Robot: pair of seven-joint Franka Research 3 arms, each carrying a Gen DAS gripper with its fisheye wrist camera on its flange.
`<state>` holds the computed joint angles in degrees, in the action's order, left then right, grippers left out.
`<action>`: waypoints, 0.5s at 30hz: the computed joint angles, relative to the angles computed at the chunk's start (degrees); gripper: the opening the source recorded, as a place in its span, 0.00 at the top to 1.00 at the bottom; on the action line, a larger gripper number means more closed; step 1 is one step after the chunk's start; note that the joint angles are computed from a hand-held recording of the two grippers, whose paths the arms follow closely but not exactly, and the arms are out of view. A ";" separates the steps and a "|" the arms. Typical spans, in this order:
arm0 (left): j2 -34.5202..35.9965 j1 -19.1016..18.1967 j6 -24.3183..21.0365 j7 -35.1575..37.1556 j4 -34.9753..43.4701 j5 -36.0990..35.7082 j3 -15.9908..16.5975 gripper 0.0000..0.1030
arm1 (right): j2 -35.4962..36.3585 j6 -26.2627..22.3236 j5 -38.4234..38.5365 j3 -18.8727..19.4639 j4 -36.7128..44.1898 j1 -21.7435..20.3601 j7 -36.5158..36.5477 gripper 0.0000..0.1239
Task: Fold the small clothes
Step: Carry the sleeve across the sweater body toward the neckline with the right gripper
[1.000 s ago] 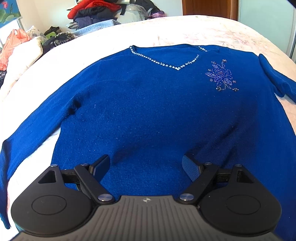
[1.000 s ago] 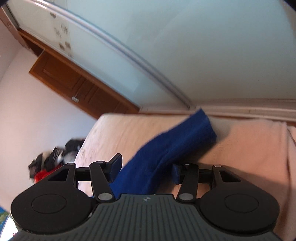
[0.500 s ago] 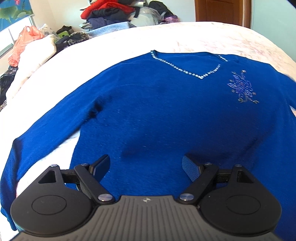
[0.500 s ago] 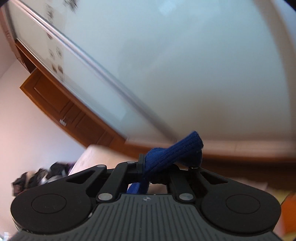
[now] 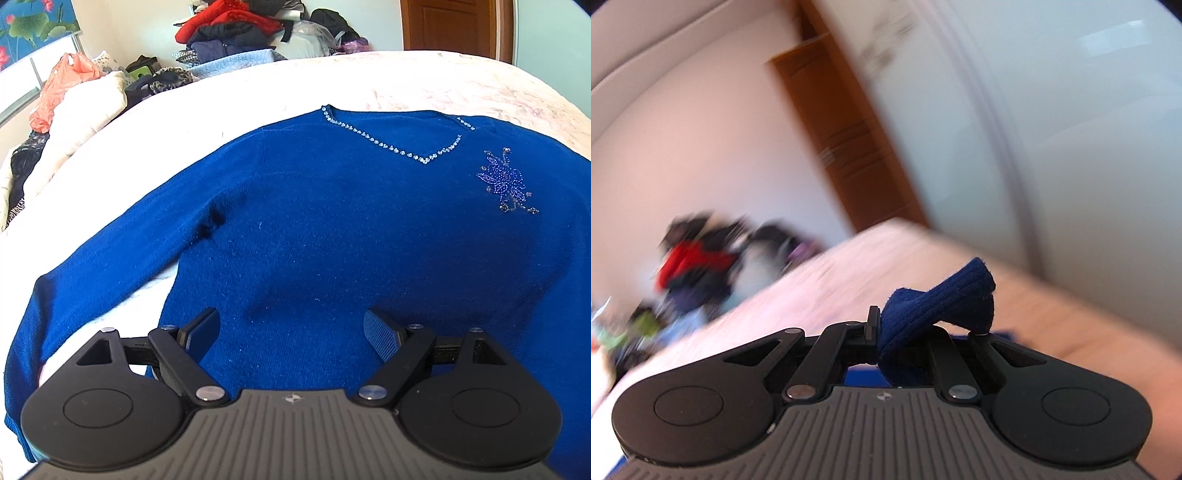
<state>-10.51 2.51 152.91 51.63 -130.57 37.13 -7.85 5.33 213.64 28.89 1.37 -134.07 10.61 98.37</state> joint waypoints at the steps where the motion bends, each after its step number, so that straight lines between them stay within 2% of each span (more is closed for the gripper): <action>1: -0.01 0.03 -0.01 -0.14 -0.04 0.20 -0.05 0.17 | 0.87 -1.29 -2.39 0.49 0.85 -0.09 1.34 0.92; 4: -0.25 0.16 0.16 -0.88 -0.35 1.45 -0.33 0.17 | 1.98 -5.63 -8.64 2.22 2.86 -0.39 5.56 0.92; 8: -0.31 0.04 0.40 -0.72 -0.53 1.57 -0.21 0.17 | 3.07 -9.47 -12.92 3.51 4.61 -0.07 7.95 0.92; 10: -0.34 -0.04 0.48 -0.39 -0.59 1.00 -0.03 0.17 | 2.06 -10.29 -10.53 3.10 3.96 2.23 5.50 0.92; 13: -0.35 -0.03 0.57 0.02 -0.63 0.32 0.13 0.17 | 1.25 -11.41 -2.33 1.33 4.50 6.65 -2.89 0.92; 15: -0.29 0.02 0.60 0.20 -0.58 0.09 0.15 0.17 | 0.35 -11.70 -3.32 2.07 3.58 5.81 -2.28 0.92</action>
